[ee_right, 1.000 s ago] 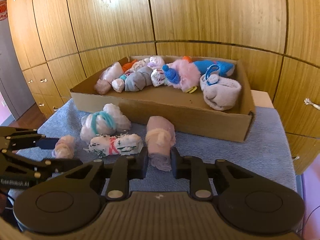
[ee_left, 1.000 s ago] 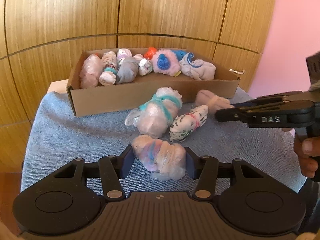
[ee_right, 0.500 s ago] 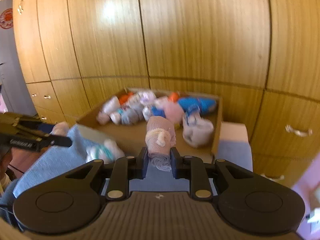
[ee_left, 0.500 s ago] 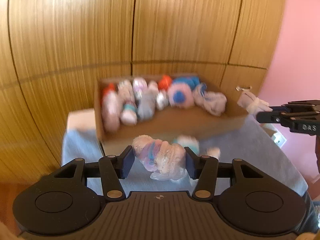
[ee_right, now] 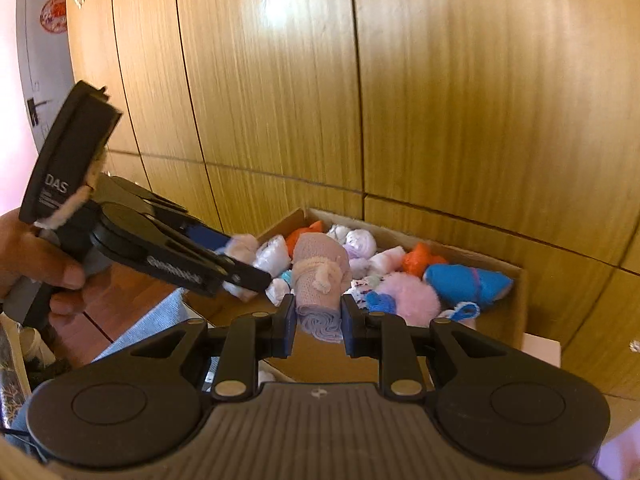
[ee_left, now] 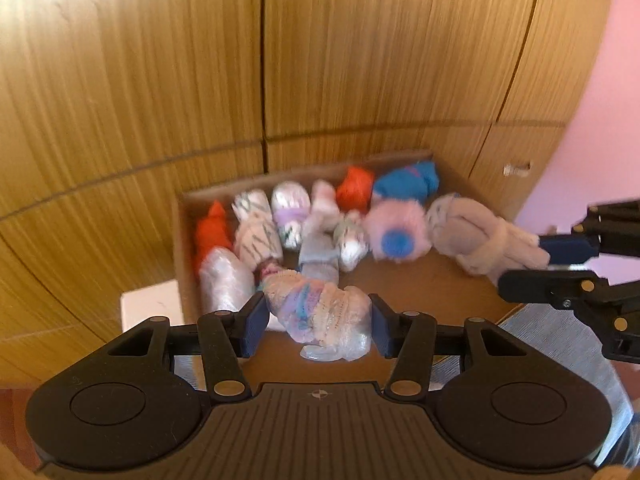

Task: Organize objects
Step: 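Carry both rolls into the box and lower them beside the front row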

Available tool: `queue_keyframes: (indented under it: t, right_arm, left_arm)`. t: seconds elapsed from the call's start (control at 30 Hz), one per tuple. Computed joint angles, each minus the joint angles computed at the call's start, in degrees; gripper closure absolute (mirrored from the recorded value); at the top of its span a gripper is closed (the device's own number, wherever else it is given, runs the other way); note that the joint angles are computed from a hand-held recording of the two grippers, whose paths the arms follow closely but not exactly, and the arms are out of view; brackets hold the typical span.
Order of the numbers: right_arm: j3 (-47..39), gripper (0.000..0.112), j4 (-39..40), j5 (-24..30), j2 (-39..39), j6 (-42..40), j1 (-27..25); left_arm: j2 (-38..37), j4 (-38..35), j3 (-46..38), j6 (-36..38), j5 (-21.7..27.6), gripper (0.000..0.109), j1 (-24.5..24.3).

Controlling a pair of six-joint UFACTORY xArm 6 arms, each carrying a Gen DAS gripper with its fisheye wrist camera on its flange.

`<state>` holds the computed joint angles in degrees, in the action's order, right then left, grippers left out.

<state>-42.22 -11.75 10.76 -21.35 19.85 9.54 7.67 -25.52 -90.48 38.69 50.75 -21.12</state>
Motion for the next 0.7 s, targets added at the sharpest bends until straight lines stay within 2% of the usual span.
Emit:
queue_keyframes:
  t: [0.1, 0.33, 0.7]
  right_arm:
    - [-2.46, 0.092, 7.72, 1.26, 3.69, -6.79, 0.33]
    - [-8.09, 0.091, 21.42, 4.61, 11.12, -18.1, 1.03]
    - [-14.13, 0.091, 24.85, 10.08, 17.1, -23.29, 2.18]
  left_arm:
    - [1.05, 3.04, 1.02, 1.17, -1.76, 0.049, -0.81]
    - [2.78, 5.86, 1.55, 2.58, -2.22, 0.049, -0.88]
    - [3.28, 7.64, 2.31, 4.64, -2.03, 0.05, -0.75]
